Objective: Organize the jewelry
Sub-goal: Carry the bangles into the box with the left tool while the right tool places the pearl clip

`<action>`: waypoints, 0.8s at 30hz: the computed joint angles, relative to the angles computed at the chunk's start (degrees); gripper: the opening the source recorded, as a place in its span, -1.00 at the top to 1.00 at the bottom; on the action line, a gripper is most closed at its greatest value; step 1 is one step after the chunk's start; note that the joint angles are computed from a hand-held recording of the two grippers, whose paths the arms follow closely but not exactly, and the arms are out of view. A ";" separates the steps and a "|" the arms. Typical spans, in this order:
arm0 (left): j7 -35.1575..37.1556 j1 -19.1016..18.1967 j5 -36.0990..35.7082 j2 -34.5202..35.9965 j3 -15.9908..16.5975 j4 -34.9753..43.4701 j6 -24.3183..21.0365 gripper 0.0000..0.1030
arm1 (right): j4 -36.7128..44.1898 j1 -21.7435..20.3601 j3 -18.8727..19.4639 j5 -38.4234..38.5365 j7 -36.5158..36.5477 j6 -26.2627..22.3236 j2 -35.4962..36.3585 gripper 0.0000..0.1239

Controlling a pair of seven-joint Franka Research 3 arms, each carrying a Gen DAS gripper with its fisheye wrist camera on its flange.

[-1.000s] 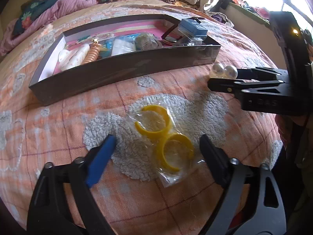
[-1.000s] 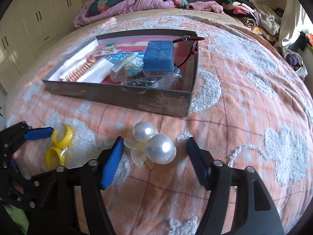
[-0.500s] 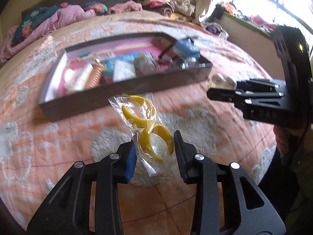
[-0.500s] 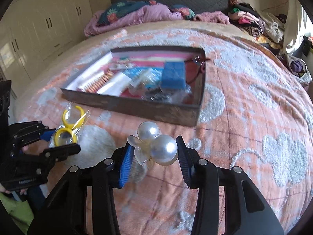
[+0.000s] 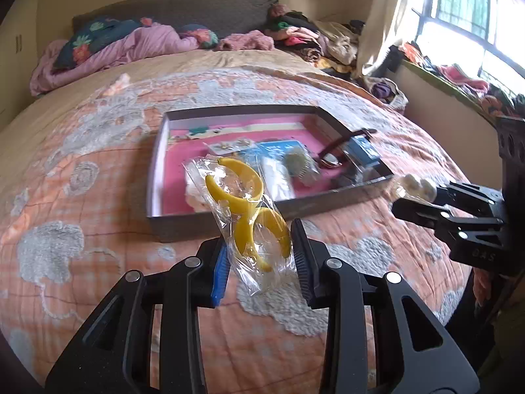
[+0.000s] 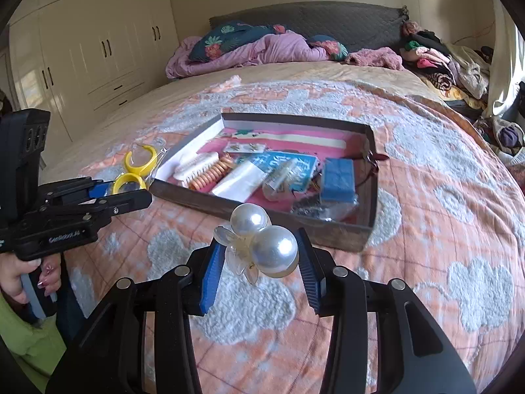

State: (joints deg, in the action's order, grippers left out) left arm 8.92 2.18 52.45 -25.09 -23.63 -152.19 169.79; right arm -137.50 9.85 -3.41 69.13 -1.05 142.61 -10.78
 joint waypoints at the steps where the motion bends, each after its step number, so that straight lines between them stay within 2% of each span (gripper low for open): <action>1: -0.13 0.15 -0.09 -0.34 0.28 -0.18 -0.12 0.49 | 0.03 0.11 0.12 0.16 0.04 0.09 -0.05 0.34; 10: -0.26 2.27 -0.91 -2.09 1.15 -1.45 0.47 0.49 | 2.25 1.20 0.94 1.84 -0.19 1.06 0.75 0.34; 18: 0.54 4.17 -0.63 -0.05 1.49 0.37 0.06 0.49 | 5.77 2.39 1.94 4.87 -1.37 2.97 2.38 0.34; 24: 1.18 4.63 -0.15 1.97 3.13 2.35 0.42 0.49 | 8.03 2.44 2.29 6.21 -0.89 3.22 3.59 0.34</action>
State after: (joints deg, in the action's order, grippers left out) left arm 10.10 6.81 52.30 -23.12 -20.50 -149.84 170.21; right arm -129.47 12.29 -1.11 75.35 -1.93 145.83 -7.19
